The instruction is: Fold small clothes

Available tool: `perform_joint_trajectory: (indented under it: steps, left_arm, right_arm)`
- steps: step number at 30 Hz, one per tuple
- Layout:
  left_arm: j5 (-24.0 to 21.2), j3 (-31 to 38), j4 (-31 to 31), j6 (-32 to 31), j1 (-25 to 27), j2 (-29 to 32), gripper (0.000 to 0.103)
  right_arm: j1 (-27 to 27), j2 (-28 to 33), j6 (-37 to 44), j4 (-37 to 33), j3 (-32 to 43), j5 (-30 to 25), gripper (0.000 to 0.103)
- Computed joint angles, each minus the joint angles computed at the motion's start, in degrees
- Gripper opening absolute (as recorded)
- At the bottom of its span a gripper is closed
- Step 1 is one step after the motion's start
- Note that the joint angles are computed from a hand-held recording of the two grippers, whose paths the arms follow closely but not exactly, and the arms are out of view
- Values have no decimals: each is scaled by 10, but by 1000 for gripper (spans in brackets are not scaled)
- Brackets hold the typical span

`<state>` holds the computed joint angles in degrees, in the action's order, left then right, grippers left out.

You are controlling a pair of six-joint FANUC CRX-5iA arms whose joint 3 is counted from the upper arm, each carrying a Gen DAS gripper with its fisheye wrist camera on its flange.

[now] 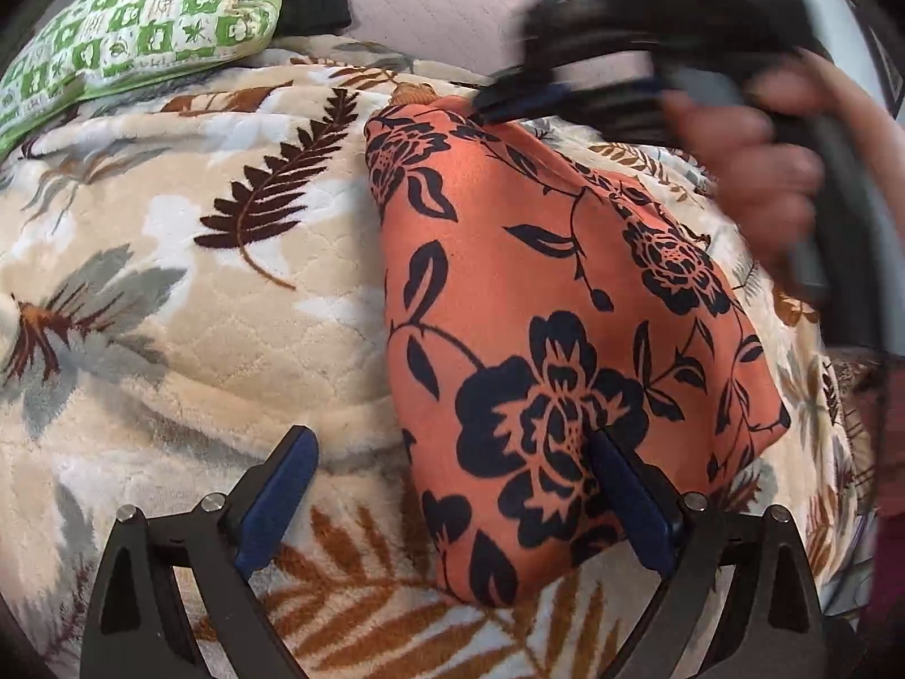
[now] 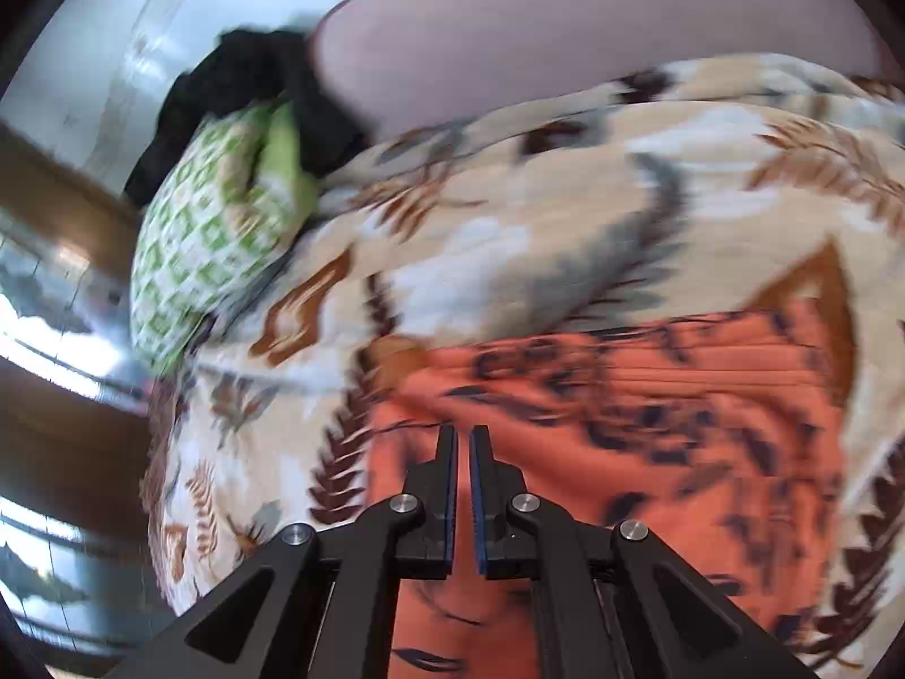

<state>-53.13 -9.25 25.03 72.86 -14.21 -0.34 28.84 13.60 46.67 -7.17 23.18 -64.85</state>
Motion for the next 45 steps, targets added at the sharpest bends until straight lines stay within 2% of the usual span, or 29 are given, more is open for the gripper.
perform_joint_trajectory:
  steps: [3, 4, 5, 8, 11, 14, 16, 18, 21, 23, 25, 27, 28, 31, 36, 39, 45]
  left_arm:
    - [-4, 0, 0, -12, 3, -3, 97]
    - [-5, 1, 2, -18, 4, -4, 97]
    - [-4, -1, 11, -29, 8, -5, 97]
    - [6, -10, 42, -64, 15, -15, 97]
    - [45, -33, 76, -100, 19, -36, 97]
    - [80, -45, 89, -91, 17, -46, 97]
    - [85, -32, 53, -41, 10, -40, 97]
    - [75, -9, 15, 9, 4, -22, 97]
    - [36, 42, -54, 83, -11, 15, 97]
    - [15, 62, -87, 99, -24, 30, 97]
    - [4, 69, -91, 108, -28, 40, 101]
    - [6, 66, -90, 116, -28, 40, 101]
    - [8, 65, -95, 115, -30, 38, 101]
    - [21, 64, -106, 112, -35, 34, 101]
    - [29, 82, -169, 133, -51, 22, 101]
    - [44, 88, -205, 158, -59, 13, 101]
    - [46, 99, -247, 199, -63, 8, 101]
  right_arm:
    - [12, 75, 1, 24, 61, -58, 6]
    - [9, 90, 0, 21, 65, -59, 6]
    - [0, 85, -4, 5, 53, -32, 5]
    - [-27, 55, -28, -46, 28, 11, 5]
    - [-23, -20, -41, -21, -58, 98, 6]
    - [-23, -90, -50, -14, -120, 130, 6]
    - [-9, -137, -81, 20, -169, 142, 6]
    - [19, -178, -130, 89, -214, 121, 6]
    - [64, -232, -204, 159, -278, 82, 5]
    - [86, -262, -252, 189, -325, 74, 5]
    - [103, -291, -307, 224, -384, 94, 6]
    - [88, -305, -310, 198, -421, 146, 6]
    - [85, -309, -310, 196, -428, 158, 6]
    - [78, -298, -263, 183, -400, 134, 6]
    - [89, -327, -293, 218, -421, 162, 6]
    - [110, -333, -315, 266, -427, 151, 6]
    - [120, -336, -324, 283, -430, 137, 6]
